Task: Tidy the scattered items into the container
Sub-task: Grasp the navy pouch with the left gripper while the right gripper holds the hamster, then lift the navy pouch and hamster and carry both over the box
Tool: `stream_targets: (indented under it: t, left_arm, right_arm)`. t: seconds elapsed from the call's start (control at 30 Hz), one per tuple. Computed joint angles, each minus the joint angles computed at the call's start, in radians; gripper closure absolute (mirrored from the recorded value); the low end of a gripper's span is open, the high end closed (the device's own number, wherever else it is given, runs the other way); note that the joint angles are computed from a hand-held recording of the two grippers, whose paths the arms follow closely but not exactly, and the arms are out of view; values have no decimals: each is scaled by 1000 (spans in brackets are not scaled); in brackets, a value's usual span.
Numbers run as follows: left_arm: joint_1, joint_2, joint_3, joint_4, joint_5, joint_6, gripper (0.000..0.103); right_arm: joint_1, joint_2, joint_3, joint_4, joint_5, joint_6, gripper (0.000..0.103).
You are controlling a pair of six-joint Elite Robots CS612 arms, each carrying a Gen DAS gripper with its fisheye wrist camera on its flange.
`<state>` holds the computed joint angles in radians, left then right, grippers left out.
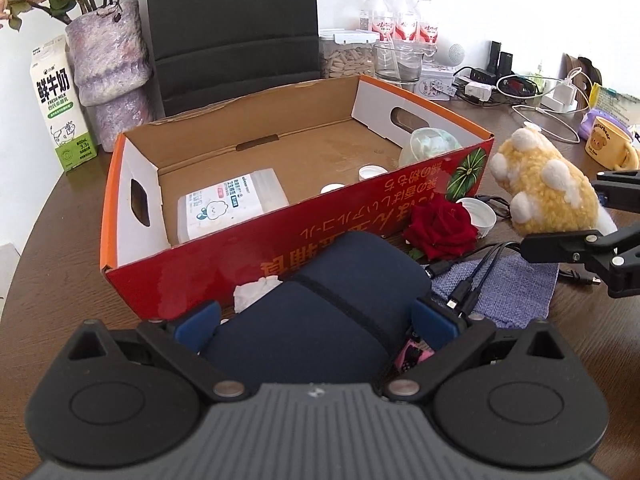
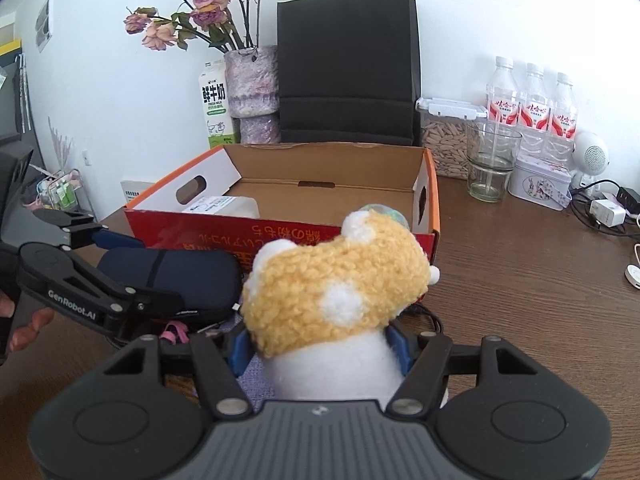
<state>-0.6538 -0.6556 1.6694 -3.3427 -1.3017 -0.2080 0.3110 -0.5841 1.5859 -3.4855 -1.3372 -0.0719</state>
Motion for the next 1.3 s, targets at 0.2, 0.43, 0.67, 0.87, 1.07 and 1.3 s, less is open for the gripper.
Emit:
stream_targets:
  t: [0.2, 0.43, 0.67, 0.87, 1.07, 1.3]
  left_arm:
    - [-7, -2, 27, -54, 21, -42, 9]
    - [-19, -29, 81, -59, 47, -201, 19]
    - [-28, -33, 73, -85, 66, -152, 9]
    - [-28, -20, 14, 68, 58, -100, 4]
    - [-31, -10, 41, 2, 70, -195, 24]
    - [-43, -7, 66, -68, 105, -235, 34]
  right_arm:
    - [5, 1, 0, 1, 9, -2, 39]
    - [10, 1, 1, 1, 10, -3, 39]
    - [11, 2, 0, -3, 7, 1, 39]
    - [7, 1, 2, -9, 16, 6, 39]
    - [4, 2, 3, -19, 24, 9, 39]
    - [8, 2, 6, -18, 16, 2, 39]
